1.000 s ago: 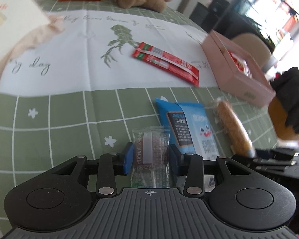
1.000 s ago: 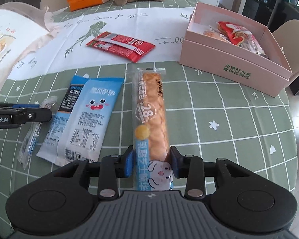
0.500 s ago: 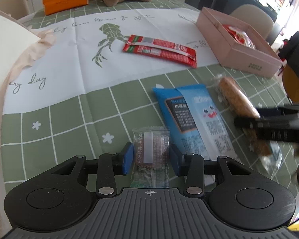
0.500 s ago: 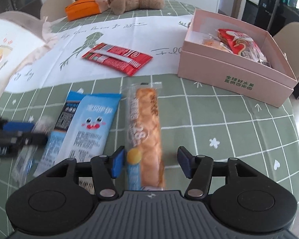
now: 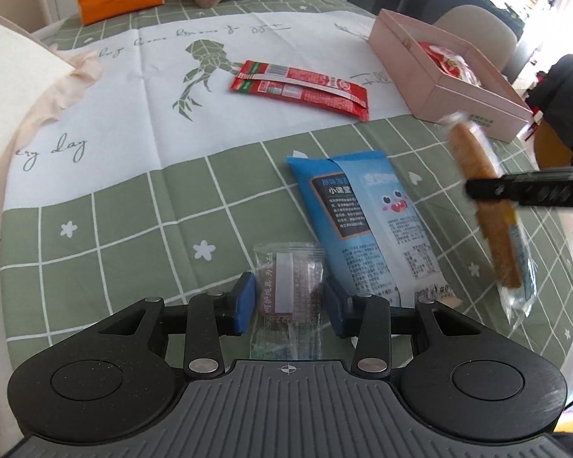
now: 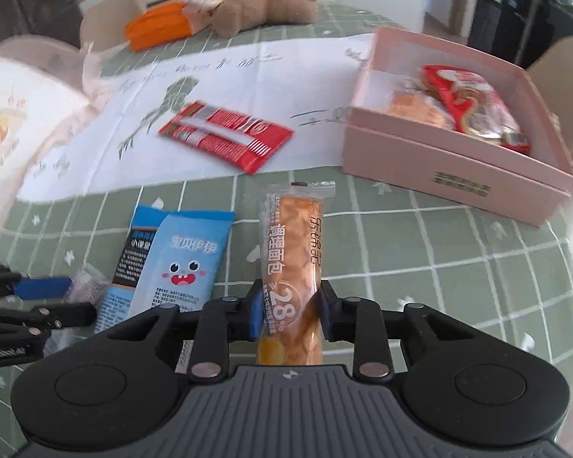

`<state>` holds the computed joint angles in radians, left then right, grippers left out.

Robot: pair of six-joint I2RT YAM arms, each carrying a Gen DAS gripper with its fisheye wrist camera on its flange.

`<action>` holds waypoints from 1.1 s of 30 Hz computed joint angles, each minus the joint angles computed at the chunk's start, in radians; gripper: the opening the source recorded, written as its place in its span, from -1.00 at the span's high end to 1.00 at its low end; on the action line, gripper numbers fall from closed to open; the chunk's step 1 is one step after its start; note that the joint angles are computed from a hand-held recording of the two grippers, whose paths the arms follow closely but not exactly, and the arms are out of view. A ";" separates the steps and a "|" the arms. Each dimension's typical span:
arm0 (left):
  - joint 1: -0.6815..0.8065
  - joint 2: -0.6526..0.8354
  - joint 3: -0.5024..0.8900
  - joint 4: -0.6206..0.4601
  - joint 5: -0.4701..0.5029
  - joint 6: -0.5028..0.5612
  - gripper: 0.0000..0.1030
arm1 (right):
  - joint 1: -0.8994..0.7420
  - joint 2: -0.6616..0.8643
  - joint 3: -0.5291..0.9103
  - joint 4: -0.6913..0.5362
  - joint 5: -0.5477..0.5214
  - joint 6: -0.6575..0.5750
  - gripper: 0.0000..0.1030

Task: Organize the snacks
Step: 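Carry the bread-stick packet into the pink box and release it with the right tool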

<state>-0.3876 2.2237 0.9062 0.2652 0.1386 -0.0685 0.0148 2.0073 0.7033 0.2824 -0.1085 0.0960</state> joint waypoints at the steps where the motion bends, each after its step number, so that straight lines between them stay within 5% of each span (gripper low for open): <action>1: -0.003 -0.002 -0.013 0.018 -0.004 0.016 0.15 | -0.019 -0.027 -0.018 -0.001 -0.008 0.006 0.47; 8: -0.062 -0.009 -0.057 0.077 -0.094 0.074 0.18 | -0.103 -0.196 -0.118 -0.025 0.030 0.001 0.47; 21: -0.040 -0.172 -0.081 0.105 0.176 -0.082 0.19 | -0.208 -0.533 -0.163 -0.203 0.062 -0.048 0.48; 27: -0.095 -0.138 0.176 0.043 0.255 -0.147 0.19 | -0.276 -0.651 -0.068 -0.276 0.027 -0.134 0.48; 33: -0.152 0.038 0.641 -0.118 0.278 -0.208 0.19 | -0.343 -0.579 0.147 -0.314 -0.030 -0.232 0.48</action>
